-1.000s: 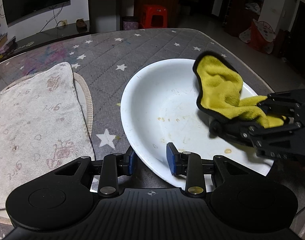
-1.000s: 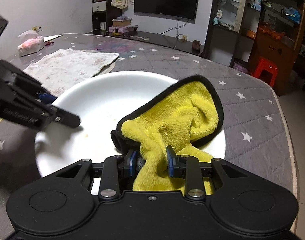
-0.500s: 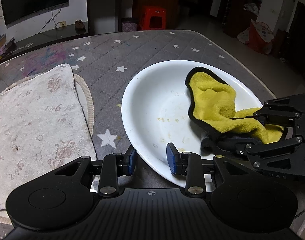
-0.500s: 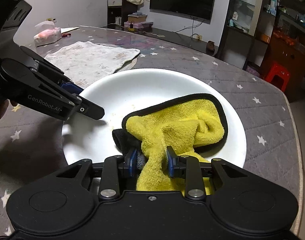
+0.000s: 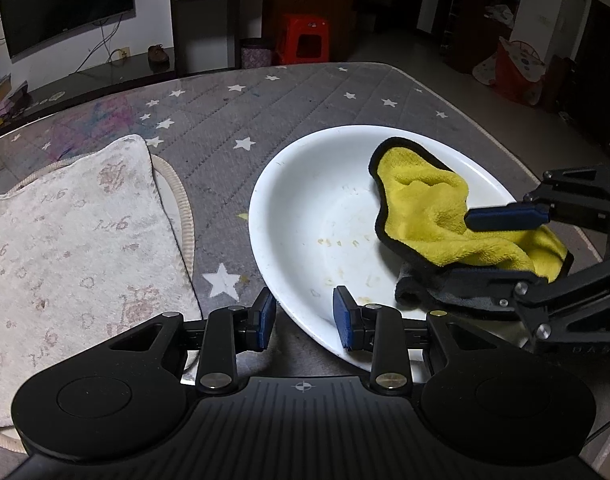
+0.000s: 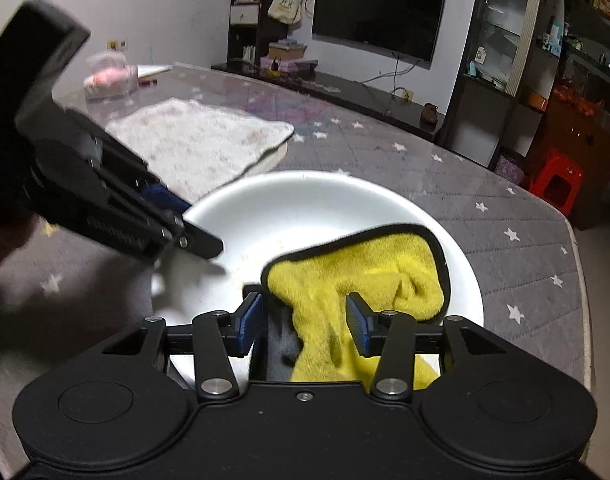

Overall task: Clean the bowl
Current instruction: 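Wipe the cloth across the bowl's inside with the right tool while the left tool holds the rim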

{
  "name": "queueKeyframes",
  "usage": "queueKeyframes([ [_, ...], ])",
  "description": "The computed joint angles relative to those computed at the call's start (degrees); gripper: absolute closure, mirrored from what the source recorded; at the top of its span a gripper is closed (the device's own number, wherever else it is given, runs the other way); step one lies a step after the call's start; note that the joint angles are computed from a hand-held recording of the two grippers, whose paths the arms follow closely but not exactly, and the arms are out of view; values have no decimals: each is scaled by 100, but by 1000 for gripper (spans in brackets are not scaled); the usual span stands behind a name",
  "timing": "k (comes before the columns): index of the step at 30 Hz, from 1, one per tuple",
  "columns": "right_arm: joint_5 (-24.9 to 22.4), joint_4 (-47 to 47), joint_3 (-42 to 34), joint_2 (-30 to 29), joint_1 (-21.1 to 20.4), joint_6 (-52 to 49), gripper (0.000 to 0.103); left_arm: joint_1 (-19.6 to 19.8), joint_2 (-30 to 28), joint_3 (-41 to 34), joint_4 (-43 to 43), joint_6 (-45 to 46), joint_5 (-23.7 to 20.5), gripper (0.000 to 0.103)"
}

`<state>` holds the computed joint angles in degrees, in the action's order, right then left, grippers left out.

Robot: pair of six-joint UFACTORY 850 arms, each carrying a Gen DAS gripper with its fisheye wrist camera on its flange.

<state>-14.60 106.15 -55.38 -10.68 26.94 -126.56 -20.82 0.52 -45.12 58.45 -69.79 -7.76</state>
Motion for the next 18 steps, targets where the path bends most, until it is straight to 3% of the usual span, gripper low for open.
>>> queueKeyframes([
  [3,63,-113,-116,-111,10,129,53,14,14,5,-43,72,11,70],
  [10,-108,-1653,-418,-483,-63,1830,54,79,36,23,-285,371,103,69],
  [18,-363,-1544,-537,-613,12,1758,62,101,-14,12,-262,365,162,69],
])
